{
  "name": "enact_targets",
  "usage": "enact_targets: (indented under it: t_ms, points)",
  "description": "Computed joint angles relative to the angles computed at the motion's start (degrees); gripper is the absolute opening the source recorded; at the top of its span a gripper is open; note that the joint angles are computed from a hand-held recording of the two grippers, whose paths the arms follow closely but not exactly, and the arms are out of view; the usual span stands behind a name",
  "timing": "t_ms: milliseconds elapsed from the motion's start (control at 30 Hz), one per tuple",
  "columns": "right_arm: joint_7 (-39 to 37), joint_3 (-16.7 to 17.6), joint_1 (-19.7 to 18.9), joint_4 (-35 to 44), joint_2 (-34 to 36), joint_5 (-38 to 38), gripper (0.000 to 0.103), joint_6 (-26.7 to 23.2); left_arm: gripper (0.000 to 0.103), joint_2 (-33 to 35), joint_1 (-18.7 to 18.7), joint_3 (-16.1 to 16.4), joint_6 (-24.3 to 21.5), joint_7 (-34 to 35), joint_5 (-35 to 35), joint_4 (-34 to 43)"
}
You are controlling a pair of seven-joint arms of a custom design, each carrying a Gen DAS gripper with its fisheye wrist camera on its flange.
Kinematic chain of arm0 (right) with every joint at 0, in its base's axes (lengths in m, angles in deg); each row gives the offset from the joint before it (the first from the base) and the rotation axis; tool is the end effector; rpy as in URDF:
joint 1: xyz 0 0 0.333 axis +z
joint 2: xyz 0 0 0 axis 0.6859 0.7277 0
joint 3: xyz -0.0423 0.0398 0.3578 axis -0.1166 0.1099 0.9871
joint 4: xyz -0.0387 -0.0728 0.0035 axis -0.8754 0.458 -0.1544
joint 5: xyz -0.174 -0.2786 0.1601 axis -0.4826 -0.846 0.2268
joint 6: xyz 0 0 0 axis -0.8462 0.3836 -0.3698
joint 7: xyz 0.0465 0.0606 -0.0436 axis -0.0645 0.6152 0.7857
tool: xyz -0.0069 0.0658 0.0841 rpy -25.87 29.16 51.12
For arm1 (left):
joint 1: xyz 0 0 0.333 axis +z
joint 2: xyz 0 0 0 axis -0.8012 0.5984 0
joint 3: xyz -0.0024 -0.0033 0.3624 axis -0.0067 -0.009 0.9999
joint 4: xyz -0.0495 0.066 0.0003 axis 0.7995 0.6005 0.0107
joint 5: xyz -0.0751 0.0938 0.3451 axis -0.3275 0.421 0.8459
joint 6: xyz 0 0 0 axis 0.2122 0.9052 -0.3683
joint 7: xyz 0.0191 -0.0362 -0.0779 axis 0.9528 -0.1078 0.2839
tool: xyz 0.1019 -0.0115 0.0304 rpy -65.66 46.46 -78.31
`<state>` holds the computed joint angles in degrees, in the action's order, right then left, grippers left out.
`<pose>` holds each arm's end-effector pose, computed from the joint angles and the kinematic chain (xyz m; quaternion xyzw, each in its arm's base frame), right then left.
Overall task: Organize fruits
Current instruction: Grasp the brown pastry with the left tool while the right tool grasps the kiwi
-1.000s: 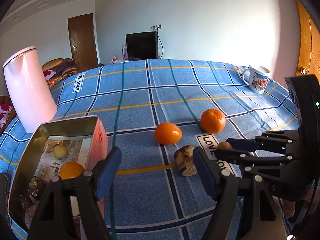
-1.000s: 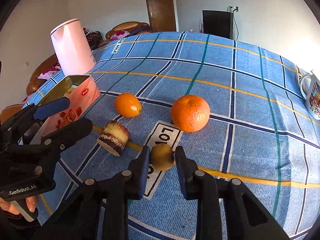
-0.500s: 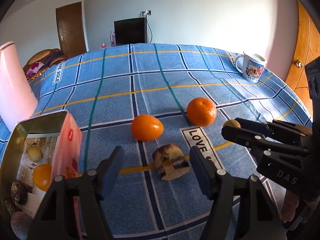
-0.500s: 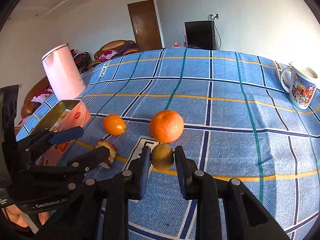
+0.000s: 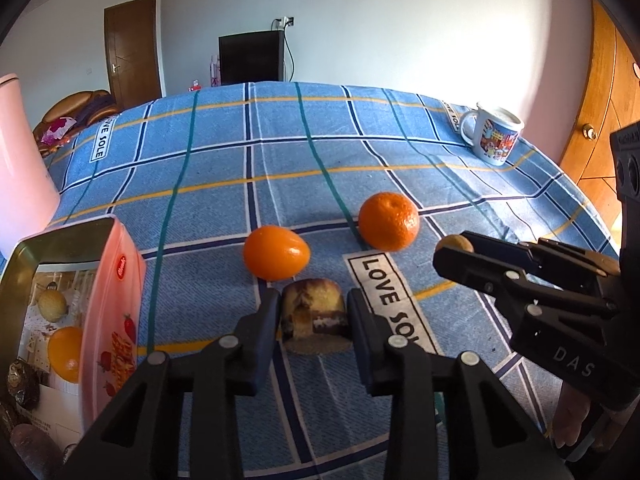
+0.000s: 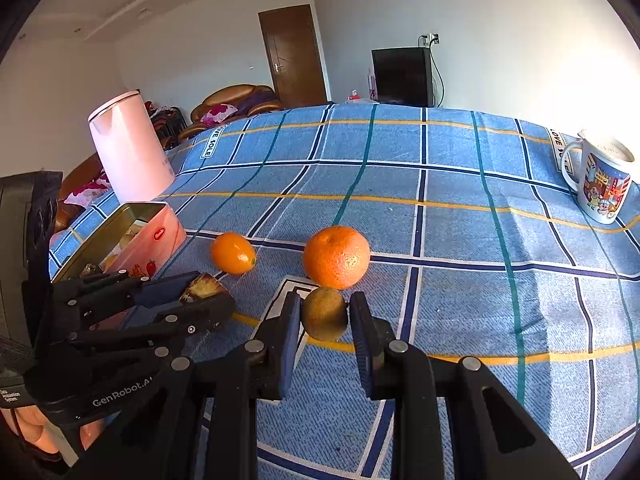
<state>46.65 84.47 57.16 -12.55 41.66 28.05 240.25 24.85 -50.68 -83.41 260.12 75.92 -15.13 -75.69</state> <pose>0.6979 0.2296 0.4347 -0.7771 0.4733 -0.1517 0.3862 0.6648 -0.1077 0.4349 -0.6451 0.6600 -0.3052 0.2347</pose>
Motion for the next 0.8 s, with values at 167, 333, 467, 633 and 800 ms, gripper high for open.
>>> enact_targets:
  t_ms: [167, 333, 467, 633, 800]
  points:
    - [-5.4, 4.0, -2.8, -0.8, -0.4, 3.7, 0.027, 1.8, 0.036, -0.9, -6.3, 7.9, 2.4, -5.7, 5.1, -0.6]
    - [-11.2, 7.0, -4.6, -1.4, -0.8, 8.4, 0.027, 3.9, 0.036, -1.6, -13.6, 17.3, 4.9, -14.9, 13.2, -0.7]
    - [-15.9, 8.9, -5.7, -1.5, -1.0, 12.5, 0.027, 4.7, 0.036, -1.8, -19.4, 25.2, 7.2, -23.4, 20.1, -0.8]
    - [-22.5, 11.2, -7.0, -1.6, -1.3, 18.4, 0.027, 6.1, 0.036, -1.1, -27.9, 36.5, 10.2, -34.4, 28.3, -0.1]
    - [-29.2, 12.5, -7.6, -1.3, -1.6, 24.7, 0.027, 7.0, 0.036, 0.4, -35.8, 46.9, 12.8, -43.6, 34.9, 0.8]
